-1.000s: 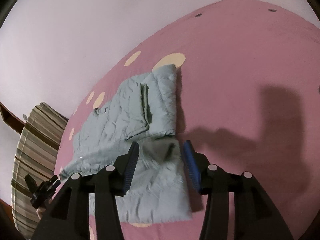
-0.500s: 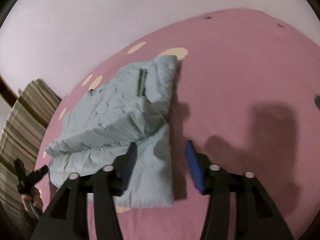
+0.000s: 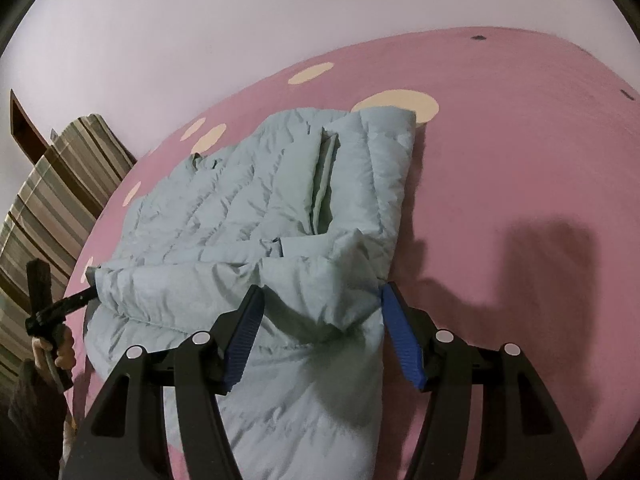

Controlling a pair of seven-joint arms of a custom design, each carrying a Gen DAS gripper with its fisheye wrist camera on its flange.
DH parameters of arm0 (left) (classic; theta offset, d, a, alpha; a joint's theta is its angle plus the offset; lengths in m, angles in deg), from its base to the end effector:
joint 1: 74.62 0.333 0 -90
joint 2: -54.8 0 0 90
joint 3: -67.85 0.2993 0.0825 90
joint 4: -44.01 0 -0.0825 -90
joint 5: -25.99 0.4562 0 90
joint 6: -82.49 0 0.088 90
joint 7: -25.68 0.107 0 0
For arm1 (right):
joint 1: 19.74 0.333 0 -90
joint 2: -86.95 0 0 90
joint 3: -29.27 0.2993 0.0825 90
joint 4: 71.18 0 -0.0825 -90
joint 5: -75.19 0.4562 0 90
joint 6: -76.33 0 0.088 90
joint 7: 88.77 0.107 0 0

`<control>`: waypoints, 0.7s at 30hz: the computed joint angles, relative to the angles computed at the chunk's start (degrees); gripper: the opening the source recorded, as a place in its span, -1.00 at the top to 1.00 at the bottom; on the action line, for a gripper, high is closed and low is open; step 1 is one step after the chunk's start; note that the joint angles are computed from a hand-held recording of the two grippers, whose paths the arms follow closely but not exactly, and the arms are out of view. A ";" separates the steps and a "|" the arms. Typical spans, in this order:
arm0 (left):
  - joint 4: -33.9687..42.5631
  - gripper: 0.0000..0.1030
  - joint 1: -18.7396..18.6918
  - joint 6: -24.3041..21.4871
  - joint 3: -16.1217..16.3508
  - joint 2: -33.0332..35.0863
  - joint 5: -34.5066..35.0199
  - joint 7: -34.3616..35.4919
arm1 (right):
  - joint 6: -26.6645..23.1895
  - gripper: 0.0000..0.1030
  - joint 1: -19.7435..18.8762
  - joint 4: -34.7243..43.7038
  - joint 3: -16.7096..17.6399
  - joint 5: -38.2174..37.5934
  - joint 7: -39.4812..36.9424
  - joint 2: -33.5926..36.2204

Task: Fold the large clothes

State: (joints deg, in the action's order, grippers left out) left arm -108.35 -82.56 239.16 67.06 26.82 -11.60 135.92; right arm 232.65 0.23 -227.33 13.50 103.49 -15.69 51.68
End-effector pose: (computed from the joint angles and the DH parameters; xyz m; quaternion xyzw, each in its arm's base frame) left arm 0.4806 -0.0497 0.3966 -0.6761 0.6576 -0.3233 0.0770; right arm 0.4616 0.0261 0.4096 -0.6507 0.6700 -0.0583 0.3525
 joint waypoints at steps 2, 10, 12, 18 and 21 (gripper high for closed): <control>0.74 -0.23 -0.45 -0.36 0.77 0.89 -0.57 1.31 | -0.73 -0.18 0.51 0.75 -0.56 0.35 -0.94 1.05; 0.08 0.39 1.11 1.95 -2.70 0.41 3.20 0.61 | -0.22 0.60 -0.36 0.74 1.67 -0.48 -1.23 2.36; -0.89 0.57 2.01 3.27 -4.46 -0.77 6.38 -1.69 | 0.53 0.76 -1.14 -0.23 2.99 -1.86 -0.33 1.21; -4.37 0.89 2.70 5.07 -6.80 -6.49 12.83 -8.10 | 2.41 0.85 -2.80 -4.72 4.93 -7.69 4.47 -5.74; -6.36 0.91 3.10 6.11 -8.23 -10.41 16.27 -10.95 | 2.49 0.87 -2.95 -6.76 4.29 -9.82 6.44 -10.01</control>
